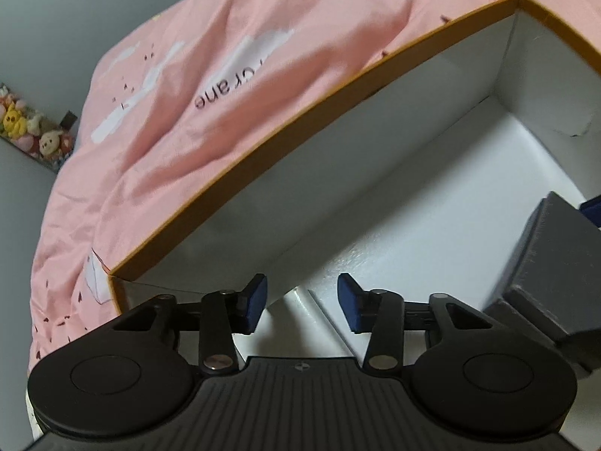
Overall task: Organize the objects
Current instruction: 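Open both tools to release the white box and grey case, then lift away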
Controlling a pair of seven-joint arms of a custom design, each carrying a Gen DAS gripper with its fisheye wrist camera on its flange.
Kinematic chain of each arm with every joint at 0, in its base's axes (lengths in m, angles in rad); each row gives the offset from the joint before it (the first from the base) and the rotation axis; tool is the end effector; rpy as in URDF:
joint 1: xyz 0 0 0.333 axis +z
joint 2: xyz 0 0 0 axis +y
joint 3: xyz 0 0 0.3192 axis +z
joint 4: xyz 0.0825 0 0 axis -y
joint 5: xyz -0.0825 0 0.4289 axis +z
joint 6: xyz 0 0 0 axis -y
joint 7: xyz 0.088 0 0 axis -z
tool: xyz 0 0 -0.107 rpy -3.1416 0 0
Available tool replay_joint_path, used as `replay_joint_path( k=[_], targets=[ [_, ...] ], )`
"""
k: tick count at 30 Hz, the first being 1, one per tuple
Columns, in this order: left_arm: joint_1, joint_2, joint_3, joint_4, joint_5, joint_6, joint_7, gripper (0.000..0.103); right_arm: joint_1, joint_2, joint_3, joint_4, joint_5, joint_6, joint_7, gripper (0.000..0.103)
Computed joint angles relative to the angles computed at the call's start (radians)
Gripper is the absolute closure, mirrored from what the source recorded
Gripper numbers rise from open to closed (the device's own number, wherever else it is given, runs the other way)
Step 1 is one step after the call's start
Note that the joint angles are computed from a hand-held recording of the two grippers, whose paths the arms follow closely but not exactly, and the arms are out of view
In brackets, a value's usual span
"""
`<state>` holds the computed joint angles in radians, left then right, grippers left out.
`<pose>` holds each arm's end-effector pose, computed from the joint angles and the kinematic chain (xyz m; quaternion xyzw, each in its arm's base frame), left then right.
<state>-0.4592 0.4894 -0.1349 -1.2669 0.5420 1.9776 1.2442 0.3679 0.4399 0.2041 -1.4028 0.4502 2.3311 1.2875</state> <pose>0.6685 -0.3845 0.5023 -0.5327 0.8081 -0.0308 0.2495 0.6617 0.3995 0.5056 -0.8303 0.4476 0.0451 0.3291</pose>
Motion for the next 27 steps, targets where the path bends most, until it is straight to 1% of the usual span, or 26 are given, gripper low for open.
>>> replay_joint_path(
  k=[2,3,4,5,11,15,18,19,23,27],
  targets=[
    [-0.005,-0.007,-0.006,-0.004,-0.012,-0.022,-0.007,0.06,0.002,0.008,-0.001,0.01,-0.004,-0.007,0.004,0.028],
    [-0.006,-0.007,-0.006,-0.005,-0.011,-0.027,-0.003,0.062,0.004,0.012,-0.001,0.016,-0.008,-0.011,0.007,0.028],
    [-0.005,-0.007,-0.008,-0.003,-0.012,-0.034,0.005,0.067,0.006,0.015,-0.002,0.02,-0.012,-0.015,0.011,0.028],
    [-0.006,-0.008,-0.01,-0.004,-0.015,-0.039,0.01,0.068,0.007,0.017,-0.002,0.022,-0.014,-0.017,0.014,0.028],
    [0.004,-0.022,-0.025,-0.012,-0.058,-0.074,0.042,0.07,0.016,0.045,-0.001,0.06,-0.029,-0.045,0.035,0.028],
    [0.005,-0.048,-0.026,-0.056,-0.045,-0.051,0.042,0.07,0.021,0.063,0.002,0.085,-0.03,-0.06,0.044,0.028],
    [0.013,-0.062,-0.023,-0.084,-0.049,-0.017,0.0,0.069,0.028,0.071,0.0,0.096,-0.04,-0.064,0.056,0.028],
    [0.017,-0.077,-0.022,-0.108,-0.045,0.009,-0.02,0.069,0.03,0.073,0.0,0.098,-0.041,-0.066,0.063,0.028],
    [0.036,-0.192,-0.024,-0.263,-0.007,0.166,-0.136,0.069,0.03,0.078,0.007,0.103,-0.026,-0.079,0.088,0.028],
    [0.068,-0.304,-0.05,-0.379,-0.029,0.274,-0.245,0.068,0.057,0.124,-0.001,0.168,-0.055,-0.134,0.159,0.028]
  ],
)
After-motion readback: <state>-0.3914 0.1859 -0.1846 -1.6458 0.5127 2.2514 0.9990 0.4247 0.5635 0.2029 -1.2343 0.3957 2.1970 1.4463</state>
